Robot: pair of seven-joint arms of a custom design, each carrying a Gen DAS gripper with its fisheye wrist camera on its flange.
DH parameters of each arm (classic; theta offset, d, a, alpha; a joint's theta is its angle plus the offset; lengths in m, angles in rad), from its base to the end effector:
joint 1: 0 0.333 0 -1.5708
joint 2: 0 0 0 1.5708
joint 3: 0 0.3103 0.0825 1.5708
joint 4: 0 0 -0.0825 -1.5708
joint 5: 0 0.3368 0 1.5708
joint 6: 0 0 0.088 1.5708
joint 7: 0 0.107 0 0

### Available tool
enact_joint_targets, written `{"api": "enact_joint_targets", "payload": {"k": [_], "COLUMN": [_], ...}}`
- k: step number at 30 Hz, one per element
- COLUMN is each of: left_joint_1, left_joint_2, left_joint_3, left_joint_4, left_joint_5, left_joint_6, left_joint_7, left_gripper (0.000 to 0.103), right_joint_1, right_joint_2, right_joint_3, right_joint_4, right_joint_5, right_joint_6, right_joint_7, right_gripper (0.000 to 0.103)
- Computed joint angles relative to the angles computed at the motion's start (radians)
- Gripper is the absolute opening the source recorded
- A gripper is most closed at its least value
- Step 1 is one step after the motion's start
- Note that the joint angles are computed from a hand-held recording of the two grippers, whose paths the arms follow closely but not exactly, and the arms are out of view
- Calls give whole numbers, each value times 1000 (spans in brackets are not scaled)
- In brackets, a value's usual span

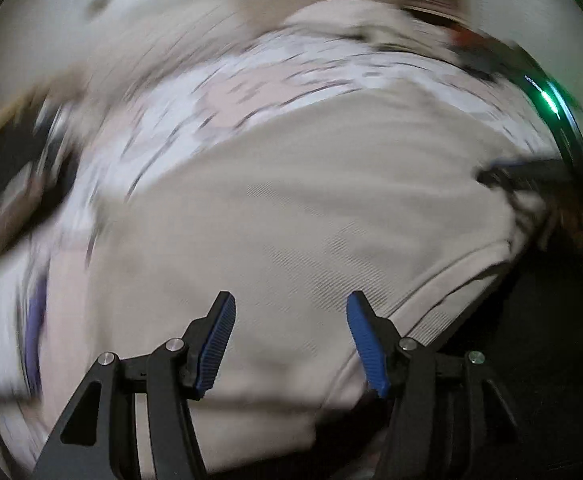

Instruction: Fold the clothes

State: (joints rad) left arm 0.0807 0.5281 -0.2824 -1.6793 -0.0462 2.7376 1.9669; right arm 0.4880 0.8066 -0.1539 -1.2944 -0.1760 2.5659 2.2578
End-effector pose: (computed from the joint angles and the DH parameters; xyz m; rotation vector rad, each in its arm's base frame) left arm 0.6690 -0.1015 0.3887 -1.4184 2.3479 -0.6603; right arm 0.6856 0.2781 0.3367 -1.7649 2.0601 -0.4786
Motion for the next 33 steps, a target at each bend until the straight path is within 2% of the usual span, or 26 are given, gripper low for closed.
{"api": "enact_joint_targets", "payload": {"k": [3,7,12,18,20,22,24,25,26,28,30,33], "left_joint_1": [95,118,71,23,25,23,6,-8,-40,-125,-251,-400], "left_joint_2": [29,102,204,189,185,184,166,158,148,136,131,150], "left_joint_3": [-44,-20,37,87,86,85,94,102,124,187,287,394], "left_joint_4": [87,202,363,375,351,325,288,275,263,246,228,215], "left_joint_5": [-176,-289,-245,-142,-134,-125,-83,-51,13,184,430,753], "left_joint_6": [-157,-272,-407,-472,-456,-402,-319,-288,-258,-202,-142,-94], "left_joint_7": [-58,-177,-344,-488,-516,-531,-532,-532,-526,-528,-554,-604], "left_gripper": [58,58,58,58,58,56,42,28,25,25,25,25], "right_joint_1": [1,10,8,6,9,10,10,8,7,4,6,11], "right_joint_2": [-3,0,1,-2,-2,-2,-2,-3,-4,-7,-7,-5], "right_joint_3": [-5,-14,-9,-7,-10,-12,-11,-9,-8,-5,-7,-12], "right_joint_4": [-17,-14,-12,-17,-18,-19,-19,-21,-23,-28,-29,-24], "right_joint_5": [2,-1,-3,3,1,-1,-3,-2,0,3,2,-3], "right_joint_6": [21,20,21,25,26,28,27,29,31,36,36,31], "right_joint_7": [15,35,37,32,36,39,36,35,33,30,28,30], "right_gripper": [31,31,31,31,31,31,31,31,31,31,31,31]}}
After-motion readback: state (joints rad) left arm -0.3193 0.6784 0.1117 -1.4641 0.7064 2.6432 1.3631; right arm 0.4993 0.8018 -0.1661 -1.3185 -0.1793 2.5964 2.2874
